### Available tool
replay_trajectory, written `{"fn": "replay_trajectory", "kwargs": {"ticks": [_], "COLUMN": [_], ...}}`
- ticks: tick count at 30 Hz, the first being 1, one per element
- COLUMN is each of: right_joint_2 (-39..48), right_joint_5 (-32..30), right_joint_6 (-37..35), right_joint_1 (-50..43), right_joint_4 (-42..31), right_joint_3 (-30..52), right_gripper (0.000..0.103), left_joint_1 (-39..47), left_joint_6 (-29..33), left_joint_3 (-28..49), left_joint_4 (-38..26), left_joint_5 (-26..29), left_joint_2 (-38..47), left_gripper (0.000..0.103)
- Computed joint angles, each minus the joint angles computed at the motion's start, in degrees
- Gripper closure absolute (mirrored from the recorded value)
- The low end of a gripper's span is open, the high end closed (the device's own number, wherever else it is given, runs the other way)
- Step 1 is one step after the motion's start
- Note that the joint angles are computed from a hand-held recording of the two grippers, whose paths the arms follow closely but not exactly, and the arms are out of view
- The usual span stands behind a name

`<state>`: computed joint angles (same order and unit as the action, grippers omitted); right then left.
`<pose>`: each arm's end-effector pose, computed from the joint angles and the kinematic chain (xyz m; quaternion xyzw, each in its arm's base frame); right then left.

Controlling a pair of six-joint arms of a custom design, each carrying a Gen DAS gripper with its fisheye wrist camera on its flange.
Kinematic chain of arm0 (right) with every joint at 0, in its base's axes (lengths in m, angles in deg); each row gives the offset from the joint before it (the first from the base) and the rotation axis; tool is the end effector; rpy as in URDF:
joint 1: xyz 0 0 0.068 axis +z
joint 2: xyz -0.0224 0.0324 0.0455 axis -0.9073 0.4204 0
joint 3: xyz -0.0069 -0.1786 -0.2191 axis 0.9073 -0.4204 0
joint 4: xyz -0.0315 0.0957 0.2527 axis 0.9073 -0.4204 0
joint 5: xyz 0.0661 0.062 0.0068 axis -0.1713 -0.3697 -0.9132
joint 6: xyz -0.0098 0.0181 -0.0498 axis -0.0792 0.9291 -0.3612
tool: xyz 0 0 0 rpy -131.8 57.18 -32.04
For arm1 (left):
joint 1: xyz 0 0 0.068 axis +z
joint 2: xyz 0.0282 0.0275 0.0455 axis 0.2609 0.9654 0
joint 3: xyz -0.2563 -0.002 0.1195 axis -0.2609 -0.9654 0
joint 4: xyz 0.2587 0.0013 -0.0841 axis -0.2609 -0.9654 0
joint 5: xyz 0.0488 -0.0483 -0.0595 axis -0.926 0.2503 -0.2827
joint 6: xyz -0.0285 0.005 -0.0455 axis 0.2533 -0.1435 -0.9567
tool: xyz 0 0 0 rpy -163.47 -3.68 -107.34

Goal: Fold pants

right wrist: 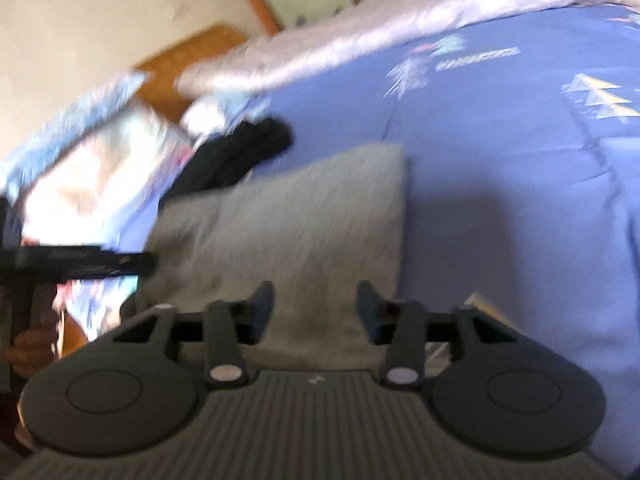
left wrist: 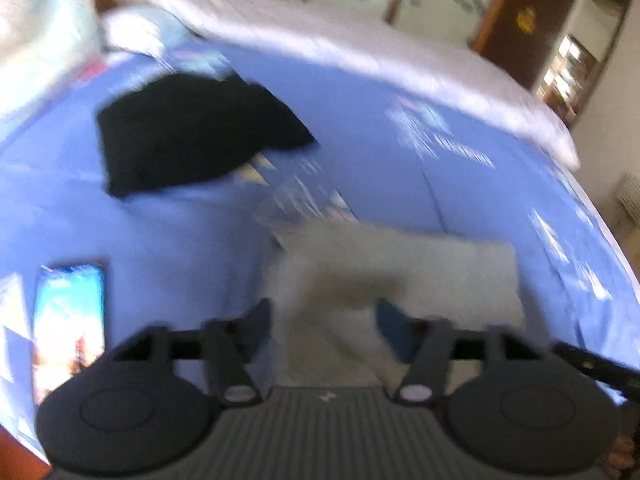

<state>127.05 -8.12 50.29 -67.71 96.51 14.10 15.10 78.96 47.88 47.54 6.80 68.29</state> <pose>0.2274 0.0106 0.1441 -0.0104 0.8738 0.3131 0.3719 0.3191 -0.0070 0.1423 -0.0448 0.9240 -0.1204 0.3601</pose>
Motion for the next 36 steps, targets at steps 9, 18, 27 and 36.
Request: {"fn": "replay_trajectory", "kwargs": {"ticks": [9,18,27,36], "right_joint_2": [12.25,18.22,18.68,16.86], "right_joint_5": [-6.88,-6.08,-0.10,2.40], "right_joint_6": [8.33,8.73,4.54,-1.26], "right_joint_1": [-4.21,1.53,7.27,-1.74], "right_joint_4": [3.06,3.77,1.83,5.34], "right_joint_3": [3.36,7.95,13.78,24.92], "right_gripper": [0.032,0.031,0.074,0.074], "left_joint_1": [7.89,2.33,-1.74,-7.96], "left_joint_6": [-8.46,-7.15,-7.82,-10.98], "left_joint_3": [4.09,7.92,12.95,38.38], "left_joint_4": [1.59,5.01,-1.36,-1.46], "left_joint_5": [15.21,14.12,11.53,12.77], "left_joint_2": [12.19,21.61,19.77,29.08], "left_gripper": [0.006,0.008,0.068,0.067]}}
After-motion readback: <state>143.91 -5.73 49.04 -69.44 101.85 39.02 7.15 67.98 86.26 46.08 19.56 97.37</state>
